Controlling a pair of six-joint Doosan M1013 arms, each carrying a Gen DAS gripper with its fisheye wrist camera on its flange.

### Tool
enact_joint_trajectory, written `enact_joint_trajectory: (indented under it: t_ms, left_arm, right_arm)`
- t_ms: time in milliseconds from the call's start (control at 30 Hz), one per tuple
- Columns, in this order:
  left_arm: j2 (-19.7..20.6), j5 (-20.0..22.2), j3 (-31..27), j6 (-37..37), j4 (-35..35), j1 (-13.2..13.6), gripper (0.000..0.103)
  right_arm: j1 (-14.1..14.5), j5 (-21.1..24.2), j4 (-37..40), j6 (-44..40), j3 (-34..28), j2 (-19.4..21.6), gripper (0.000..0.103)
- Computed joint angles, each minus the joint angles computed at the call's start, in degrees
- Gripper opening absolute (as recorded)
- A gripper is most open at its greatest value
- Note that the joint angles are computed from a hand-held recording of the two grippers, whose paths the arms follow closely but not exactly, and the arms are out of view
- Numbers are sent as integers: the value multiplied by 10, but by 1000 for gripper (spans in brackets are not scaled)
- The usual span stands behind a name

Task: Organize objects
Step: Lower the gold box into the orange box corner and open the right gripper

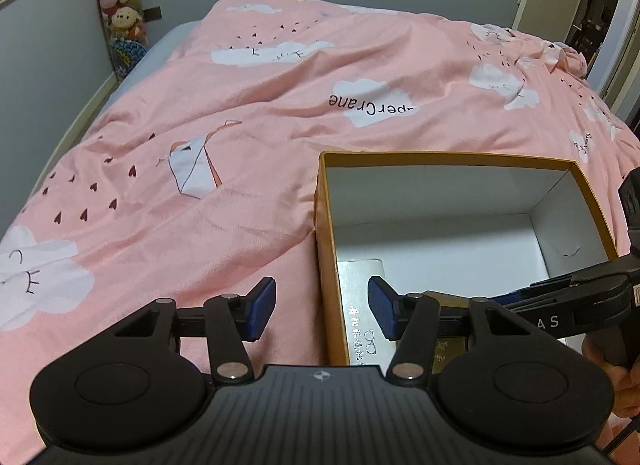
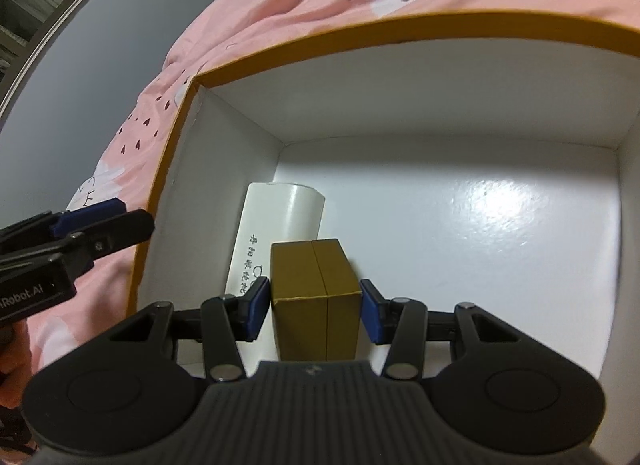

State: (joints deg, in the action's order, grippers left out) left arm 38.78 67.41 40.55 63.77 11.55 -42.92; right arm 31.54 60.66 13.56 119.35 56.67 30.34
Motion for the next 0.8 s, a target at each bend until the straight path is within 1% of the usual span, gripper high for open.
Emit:
enact_joint_trajectory:
  t_ms: [100,200,267,333,500,600,667,800]
  left_arm:
    - [1,-5,1,1,-11,3,63]
    - [4,-7,-3,0,-27,8,63]
    - [9,-2,-11,1,-37,11,60]
    - [15,7,-21,3,-38,12,59]
    - [23,11,-35,9,-53,17,57]
    - [25,14,-37,7,-52,19,55]
    - [26,15,-38,6,-53,21,55]
    - [28,15,-38,11,-61,24,54]
  right_arm:
    - [-2,5,4,-12,-5,3,50]
    - [-2,8,5,-63,-12,4,49]
    - [4,-3,-22,-121,-16,2,49]
    - [12,-10,-61,-185,-26,1,49]
    - [36,-20,-174,-324,-63,19,49]
    - [49,-42,-242,-394,-70,29,49]
    - [54,-44,-263,-429,-81,39,49]
    - [59,-44,-275,-484,-95,53,49]
